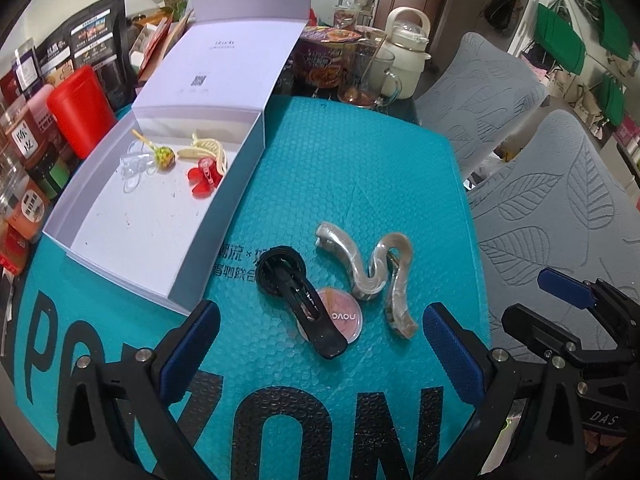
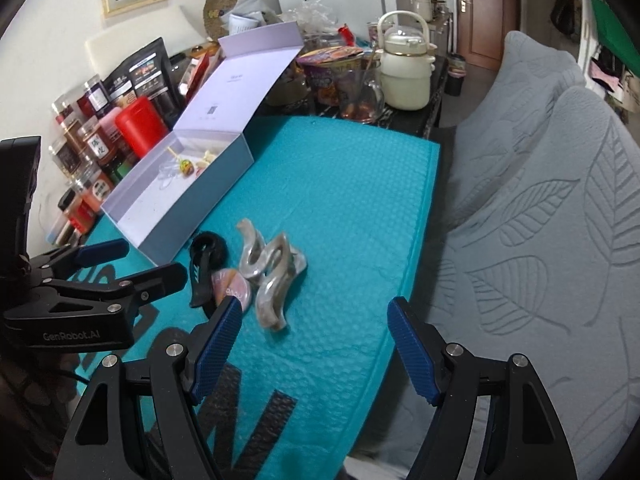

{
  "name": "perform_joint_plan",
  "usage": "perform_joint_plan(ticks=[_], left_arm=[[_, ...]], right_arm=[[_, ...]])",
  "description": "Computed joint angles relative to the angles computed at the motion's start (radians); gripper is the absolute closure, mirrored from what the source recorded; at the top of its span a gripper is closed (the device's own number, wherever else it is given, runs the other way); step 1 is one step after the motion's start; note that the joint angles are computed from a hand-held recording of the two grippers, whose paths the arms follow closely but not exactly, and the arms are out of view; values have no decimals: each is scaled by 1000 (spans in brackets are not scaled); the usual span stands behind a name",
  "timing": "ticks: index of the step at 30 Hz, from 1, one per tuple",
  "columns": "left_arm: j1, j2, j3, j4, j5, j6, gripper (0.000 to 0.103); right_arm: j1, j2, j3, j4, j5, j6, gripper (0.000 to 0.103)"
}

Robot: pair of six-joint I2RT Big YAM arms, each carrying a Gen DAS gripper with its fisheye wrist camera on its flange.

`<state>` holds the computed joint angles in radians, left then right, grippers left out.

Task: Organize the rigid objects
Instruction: 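Grasp the black hair clip with the left gripper while the right gripper approaches the black hair tie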

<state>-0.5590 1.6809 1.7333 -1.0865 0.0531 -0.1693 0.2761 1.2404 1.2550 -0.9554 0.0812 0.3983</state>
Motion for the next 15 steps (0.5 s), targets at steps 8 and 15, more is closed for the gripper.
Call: perform_joint_plan(ticks=[8,15], left_arm=[[18,43,-19,27,48,-31,21],[27,70,-32,52,80,-31,37]], right_arm=[[-14,68,2,42,-40,-44,27],[-26,117,11,44,-69,-90,27]])
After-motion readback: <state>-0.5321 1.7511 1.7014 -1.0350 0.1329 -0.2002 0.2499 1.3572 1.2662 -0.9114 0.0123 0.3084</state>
